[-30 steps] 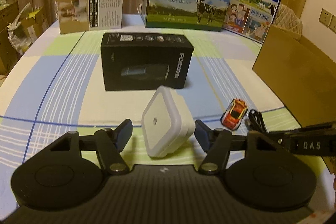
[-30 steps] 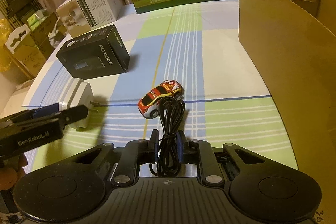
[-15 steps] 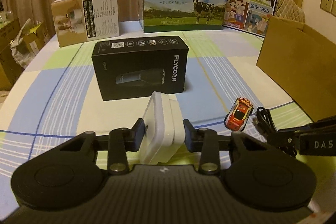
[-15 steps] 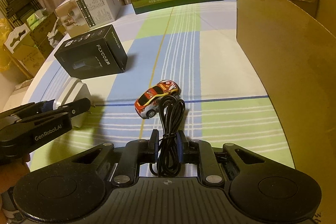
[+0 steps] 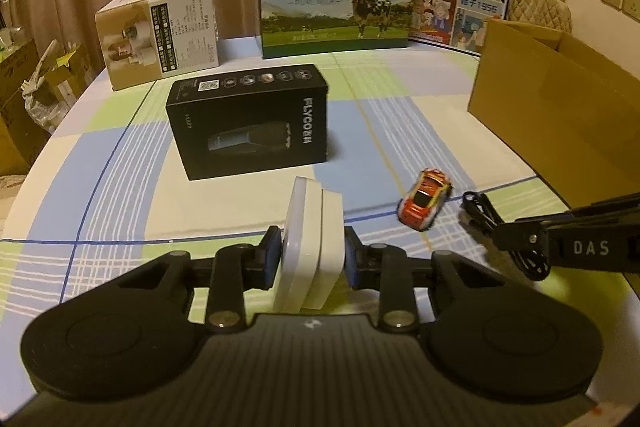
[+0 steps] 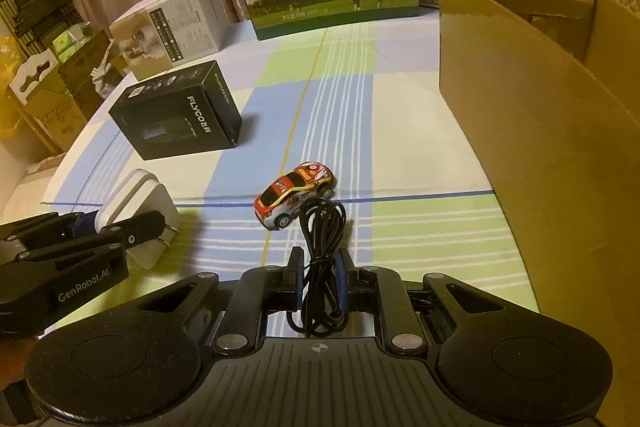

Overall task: Organize objects
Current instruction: 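Lift and carry the plug and cable with both tools toward the cardboard box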

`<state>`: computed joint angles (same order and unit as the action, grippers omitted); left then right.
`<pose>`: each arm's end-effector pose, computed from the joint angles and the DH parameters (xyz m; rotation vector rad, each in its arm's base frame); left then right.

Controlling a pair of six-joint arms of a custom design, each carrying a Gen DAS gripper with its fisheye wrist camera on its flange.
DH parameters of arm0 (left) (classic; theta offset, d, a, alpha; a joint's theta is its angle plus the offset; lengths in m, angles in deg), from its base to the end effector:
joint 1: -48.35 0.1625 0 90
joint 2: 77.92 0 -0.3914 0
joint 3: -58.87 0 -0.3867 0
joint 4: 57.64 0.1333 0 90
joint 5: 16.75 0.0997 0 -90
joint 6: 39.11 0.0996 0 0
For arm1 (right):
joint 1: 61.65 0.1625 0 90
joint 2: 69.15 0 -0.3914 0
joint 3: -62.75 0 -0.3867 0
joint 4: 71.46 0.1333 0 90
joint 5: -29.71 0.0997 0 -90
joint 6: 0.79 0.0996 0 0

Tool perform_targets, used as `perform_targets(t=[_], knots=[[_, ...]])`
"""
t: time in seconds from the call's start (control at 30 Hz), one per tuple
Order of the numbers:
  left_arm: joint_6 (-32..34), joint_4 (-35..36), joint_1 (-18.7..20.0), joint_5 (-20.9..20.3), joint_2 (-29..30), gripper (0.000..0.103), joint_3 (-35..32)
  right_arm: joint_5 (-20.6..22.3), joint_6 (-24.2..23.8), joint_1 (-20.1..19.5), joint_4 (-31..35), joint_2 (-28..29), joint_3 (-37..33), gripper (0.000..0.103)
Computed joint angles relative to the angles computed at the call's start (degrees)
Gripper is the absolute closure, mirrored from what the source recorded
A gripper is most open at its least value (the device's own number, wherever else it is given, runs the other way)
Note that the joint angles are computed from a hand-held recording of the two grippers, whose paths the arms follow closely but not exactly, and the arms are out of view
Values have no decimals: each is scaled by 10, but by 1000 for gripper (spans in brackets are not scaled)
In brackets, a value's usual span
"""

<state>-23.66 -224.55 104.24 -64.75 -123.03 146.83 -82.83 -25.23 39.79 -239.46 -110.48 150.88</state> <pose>-0.2179 -0.6783 0.1713 0.7425 2.2751 -0.8663 0.2304 -0.6590 0.1120 0.6675 -2.5344 0.6669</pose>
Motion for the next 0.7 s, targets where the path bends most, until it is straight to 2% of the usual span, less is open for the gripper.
perform_targets(t=[0.43, 0.5, 0.57, 0.7], knots=[[-100, 20, -46, 12, -76, 76, 97, -16, 0, 4, -30, -70, 98, 95], [-111, 24, -53, 12, -89, 76, 115, -22, 0, 2, -10, -76, 105, 95], [-117, 25, -57, 14, -97, 76, 129, -18, 4, -2, 12, -80, 108, 94], [-130, 27, -57, 13, -103, 76, 140, -17, -18, -1, -1, -74, 110, 88]])
